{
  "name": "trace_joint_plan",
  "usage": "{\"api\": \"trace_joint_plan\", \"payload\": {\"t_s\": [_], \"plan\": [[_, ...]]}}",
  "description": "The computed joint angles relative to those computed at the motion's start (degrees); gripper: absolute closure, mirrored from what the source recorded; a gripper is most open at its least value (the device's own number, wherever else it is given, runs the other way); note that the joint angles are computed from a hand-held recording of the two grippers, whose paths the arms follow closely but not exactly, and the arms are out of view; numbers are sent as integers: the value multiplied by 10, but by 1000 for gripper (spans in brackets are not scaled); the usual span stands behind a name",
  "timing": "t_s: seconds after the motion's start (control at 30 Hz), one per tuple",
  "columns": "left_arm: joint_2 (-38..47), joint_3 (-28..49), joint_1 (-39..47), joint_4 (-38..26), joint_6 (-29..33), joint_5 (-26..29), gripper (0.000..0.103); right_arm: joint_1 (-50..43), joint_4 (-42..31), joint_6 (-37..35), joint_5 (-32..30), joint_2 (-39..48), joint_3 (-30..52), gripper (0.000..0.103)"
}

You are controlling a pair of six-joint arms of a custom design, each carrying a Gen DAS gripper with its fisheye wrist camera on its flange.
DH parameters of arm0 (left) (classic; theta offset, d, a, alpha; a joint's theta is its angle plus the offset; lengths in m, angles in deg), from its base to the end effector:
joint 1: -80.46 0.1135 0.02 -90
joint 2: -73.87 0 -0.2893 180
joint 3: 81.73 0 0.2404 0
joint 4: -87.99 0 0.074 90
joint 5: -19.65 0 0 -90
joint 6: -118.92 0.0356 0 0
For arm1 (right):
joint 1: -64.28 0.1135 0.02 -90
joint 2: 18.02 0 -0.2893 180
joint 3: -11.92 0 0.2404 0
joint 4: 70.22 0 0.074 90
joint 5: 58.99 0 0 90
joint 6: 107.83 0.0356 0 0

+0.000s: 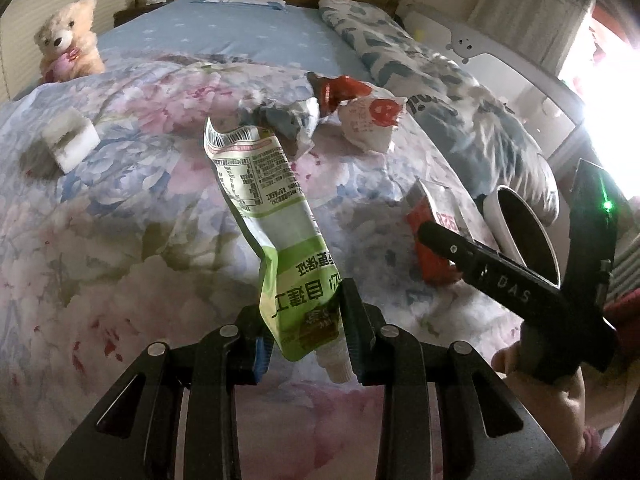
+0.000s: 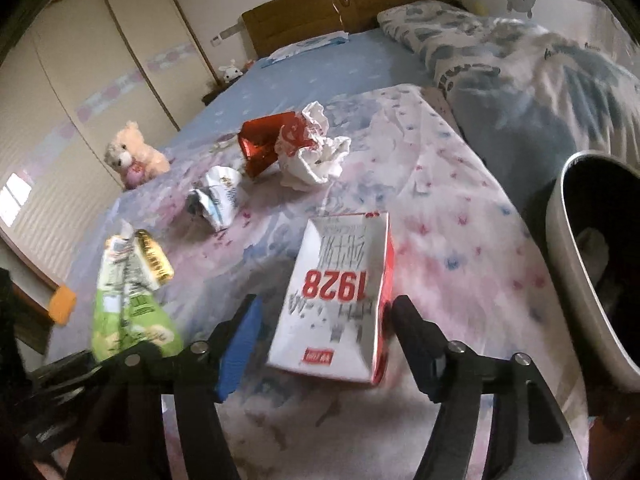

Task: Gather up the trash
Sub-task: 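Carry the green pouch with the left tool while the right tool carries the milk carton over the bin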

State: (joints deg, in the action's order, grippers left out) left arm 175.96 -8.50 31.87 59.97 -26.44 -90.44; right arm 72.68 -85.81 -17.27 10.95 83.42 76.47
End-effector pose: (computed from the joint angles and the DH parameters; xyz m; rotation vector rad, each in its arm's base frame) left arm 0.2406 -0.2543 0.1904 -0.2790 2.4875 -0.3128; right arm 0.3297 0.0610 0.1675 -0.3171 2.4556 0.5014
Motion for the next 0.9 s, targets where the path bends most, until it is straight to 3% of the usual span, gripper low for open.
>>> {"api": "trace_joint_plan", "payload": {"t_s": [0.4, 0.9], "plan": [[74, 119, -29, -19, 44, 34, 74, -115, -21, -31, -91, -71, -32, 47], [214, 372, -68, -117, 109, 59, 74, -279, -82, -90, -167, -97, -20, 47]]}}
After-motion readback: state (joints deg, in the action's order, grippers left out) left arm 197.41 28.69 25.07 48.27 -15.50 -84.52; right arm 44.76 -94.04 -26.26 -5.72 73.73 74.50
